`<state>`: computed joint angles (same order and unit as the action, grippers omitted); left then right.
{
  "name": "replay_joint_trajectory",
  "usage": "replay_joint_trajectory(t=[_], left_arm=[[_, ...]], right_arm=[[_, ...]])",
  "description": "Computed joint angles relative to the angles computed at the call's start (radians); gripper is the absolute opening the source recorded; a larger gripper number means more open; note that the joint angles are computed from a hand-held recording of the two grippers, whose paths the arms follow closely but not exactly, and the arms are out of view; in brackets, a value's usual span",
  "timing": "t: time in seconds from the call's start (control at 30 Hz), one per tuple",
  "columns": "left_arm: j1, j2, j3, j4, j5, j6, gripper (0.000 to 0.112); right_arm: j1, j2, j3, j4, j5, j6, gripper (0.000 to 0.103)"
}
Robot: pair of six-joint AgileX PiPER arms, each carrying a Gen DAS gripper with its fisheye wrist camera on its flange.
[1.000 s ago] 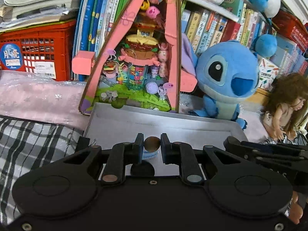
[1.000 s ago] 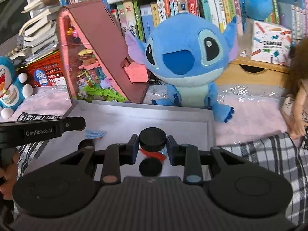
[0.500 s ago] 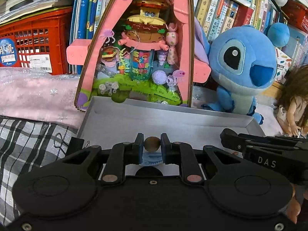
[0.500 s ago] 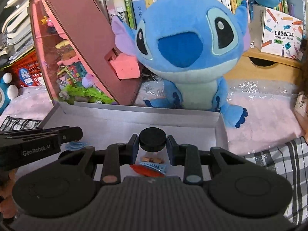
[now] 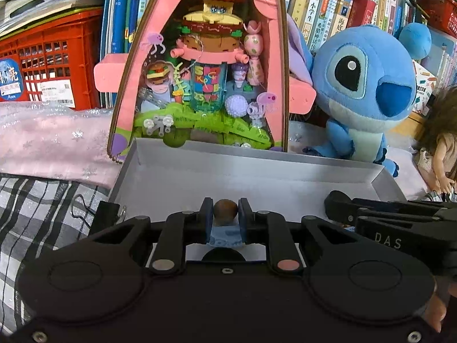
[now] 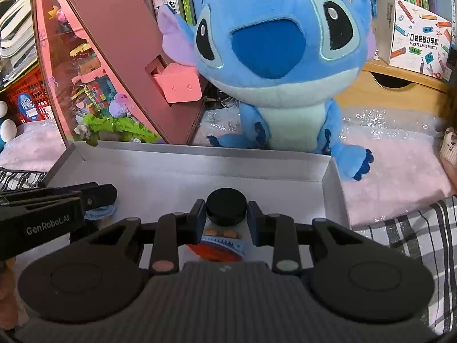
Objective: Organize rigid objects
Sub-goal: 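Carry the brown ball and black cap over the white box with both tools, then open both tools to drop the ball and cap into the box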
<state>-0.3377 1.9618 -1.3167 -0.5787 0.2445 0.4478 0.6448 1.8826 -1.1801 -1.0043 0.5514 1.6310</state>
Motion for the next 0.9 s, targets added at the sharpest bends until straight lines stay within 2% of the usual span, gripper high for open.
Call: replay_joint_trajectory(t=[0.27, 0.47, 0.6, 0.9], left_arm=[[0.004, 0.009, -0.016, 0.007, 0.015, -0.012, 0.017], [0.001, 0.007, -0.016, 0.032, 0.013, -0.038, 0.018], [0.001, 0.007, -0.014, 0.029, 0.009, -0.034, 0.024], [-0.007, -0.004, -0.004, 0.015, 0.017, -0.009, 0.038]], right_arm=[[0.001, 0.009, -0.005, -0.006, 0.003, 0.007, 0.036], [0.003, 0.012, -0.005, -0.013, 0.006, 0.013, 0.04], [0.002, 0.006, 0.007, -0.03, -0.001, 0.04, 0.052], [0.006, -0.008, 0.027, -0.048, 0.002, 0.067, 0.054]])
